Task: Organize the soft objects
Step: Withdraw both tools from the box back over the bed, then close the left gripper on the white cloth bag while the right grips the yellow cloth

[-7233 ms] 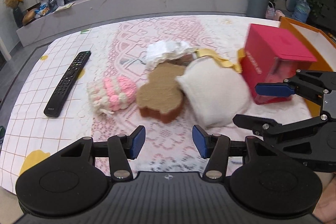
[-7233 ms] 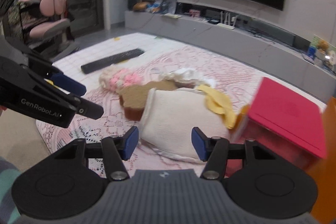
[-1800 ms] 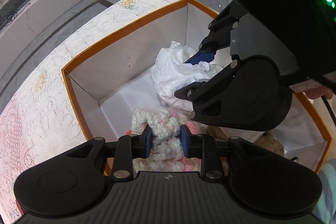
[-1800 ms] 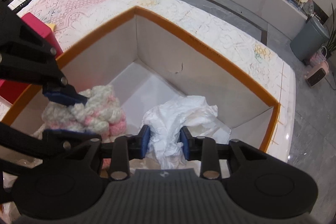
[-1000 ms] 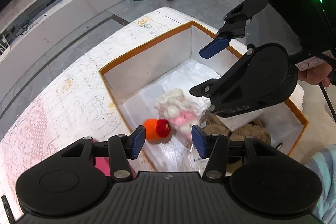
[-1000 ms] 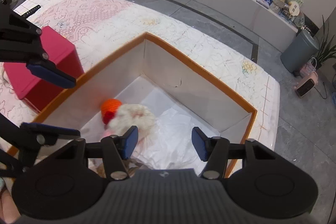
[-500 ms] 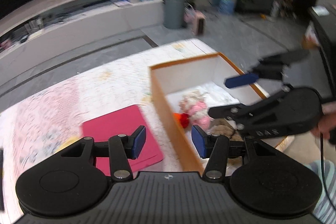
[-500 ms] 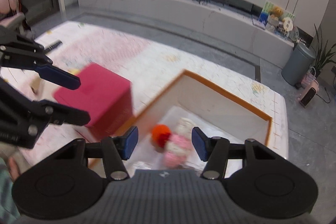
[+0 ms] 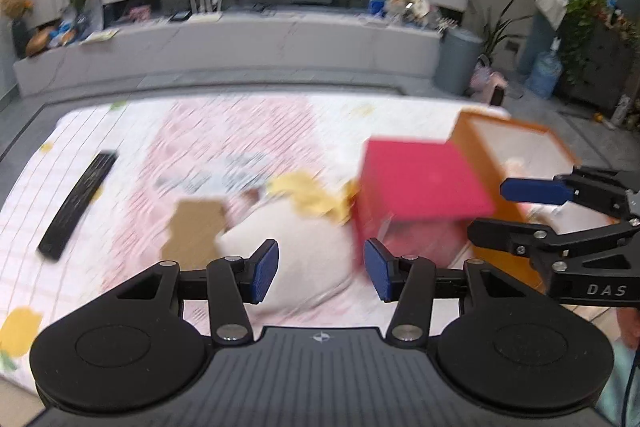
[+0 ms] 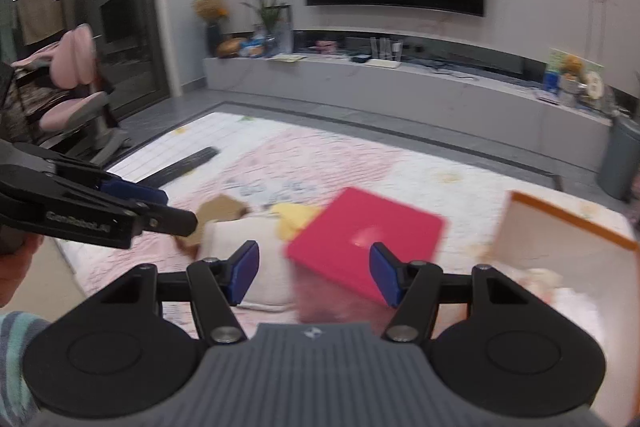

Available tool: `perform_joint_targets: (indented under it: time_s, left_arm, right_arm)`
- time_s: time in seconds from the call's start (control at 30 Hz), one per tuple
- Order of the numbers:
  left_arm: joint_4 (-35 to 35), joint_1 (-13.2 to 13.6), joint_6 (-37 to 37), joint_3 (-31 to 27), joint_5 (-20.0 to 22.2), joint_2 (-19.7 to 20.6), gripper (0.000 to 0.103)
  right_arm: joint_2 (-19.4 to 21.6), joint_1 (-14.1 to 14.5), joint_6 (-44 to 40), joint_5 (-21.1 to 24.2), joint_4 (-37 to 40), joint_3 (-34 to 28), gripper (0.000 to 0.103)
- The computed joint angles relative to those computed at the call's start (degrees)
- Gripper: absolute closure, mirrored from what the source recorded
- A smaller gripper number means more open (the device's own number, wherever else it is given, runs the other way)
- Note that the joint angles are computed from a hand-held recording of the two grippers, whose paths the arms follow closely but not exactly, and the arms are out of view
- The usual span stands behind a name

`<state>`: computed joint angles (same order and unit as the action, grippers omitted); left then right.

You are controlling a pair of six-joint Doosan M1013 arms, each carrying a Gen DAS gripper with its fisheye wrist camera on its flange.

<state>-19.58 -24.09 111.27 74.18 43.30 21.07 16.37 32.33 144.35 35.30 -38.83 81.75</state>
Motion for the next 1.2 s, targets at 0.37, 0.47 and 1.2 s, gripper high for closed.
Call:
perform_joint_targets:
  time_s: [0.37, 0.47, 1.2]
  left_arm:
    - [-3.23, 4.25, 10.23, -0.03, 3.18, 1.37, 0.044]
    - [-4.38, 4.74, 14.1, -1.73, 4.84, 2.84, 0.044]
    - [-1.26, 3.96, 21.58, -25.54, 28.27, 19.09, 0.029]
  right_arm:
    - [8.47, -0.51, -22.49, 2.31, 15.17, -9.66, 0.043]
    - [11.11, -1.32, -28.49, 5.77, 18.12, -13.92, 0.045]
    - [32.05, -7.22, -69.93, 48.02, 34.01, -52.92, 0.055]
